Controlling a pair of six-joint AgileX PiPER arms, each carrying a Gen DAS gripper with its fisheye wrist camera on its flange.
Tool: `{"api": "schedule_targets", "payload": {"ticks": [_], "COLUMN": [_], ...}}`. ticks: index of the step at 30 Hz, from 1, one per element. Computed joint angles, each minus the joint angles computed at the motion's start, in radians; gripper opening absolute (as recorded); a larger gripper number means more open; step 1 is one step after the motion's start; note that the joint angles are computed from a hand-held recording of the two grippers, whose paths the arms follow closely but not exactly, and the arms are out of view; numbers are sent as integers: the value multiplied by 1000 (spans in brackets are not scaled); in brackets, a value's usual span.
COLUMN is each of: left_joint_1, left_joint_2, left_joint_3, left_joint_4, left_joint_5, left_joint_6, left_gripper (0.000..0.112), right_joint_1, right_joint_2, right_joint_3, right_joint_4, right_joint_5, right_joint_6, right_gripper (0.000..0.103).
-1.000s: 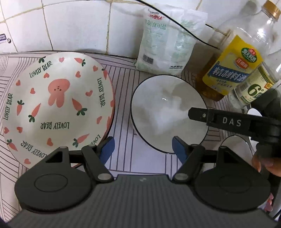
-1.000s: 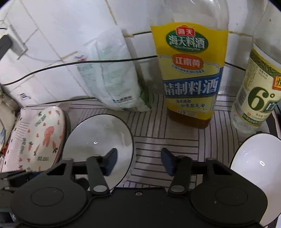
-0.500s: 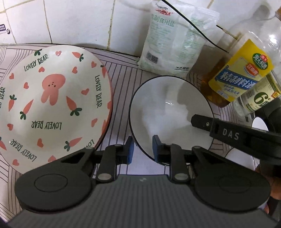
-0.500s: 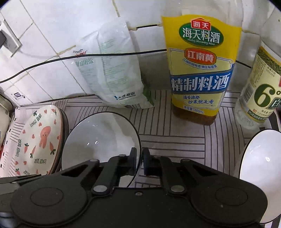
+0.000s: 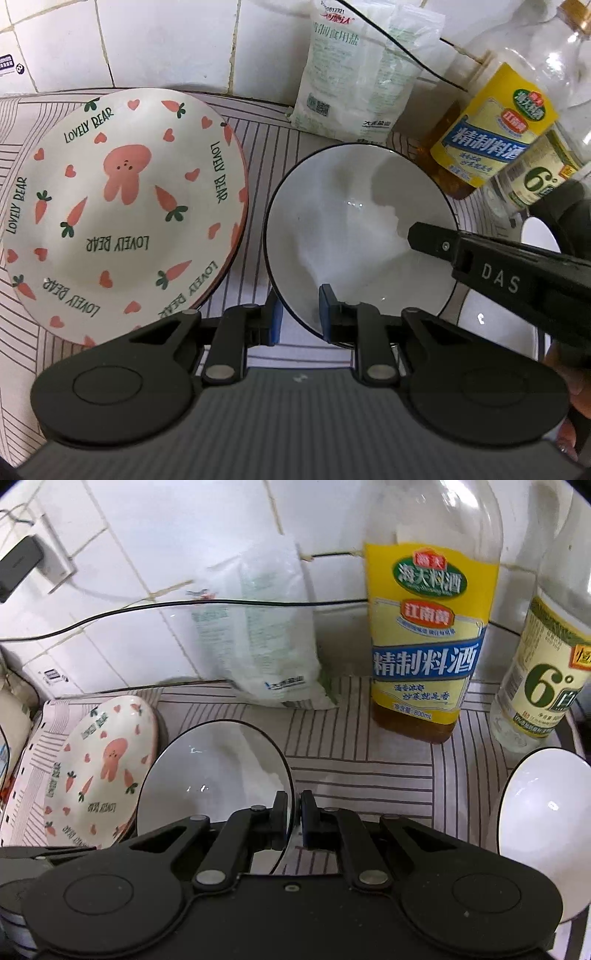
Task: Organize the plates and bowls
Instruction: 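Move the left gripper to a white bowl and grasp its rim, then carry the white bowl beside the plate stack, set it down, open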
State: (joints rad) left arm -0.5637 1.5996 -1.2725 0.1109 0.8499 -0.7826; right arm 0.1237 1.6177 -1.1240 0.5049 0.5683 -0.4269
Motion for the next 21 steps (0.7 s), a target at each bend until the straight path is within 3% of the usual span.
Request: {"api": "schedule_targets", "payload": {"ticks": [21], "left_joint_1": [10], "left_joint_2": [-276], "left_joint_3": [122], "left_joint_4": [-56], "left_joint_5": [191], "left_joint_6": [154], "left_gripper": [19], "right_joint_1": [135], "right_joint_2": [-311], "right_joint_3": [232], "right_joint_4": [-127], "right_joint_5": [-15], "right_joint_6": [283], "right_gripper": [11]}}
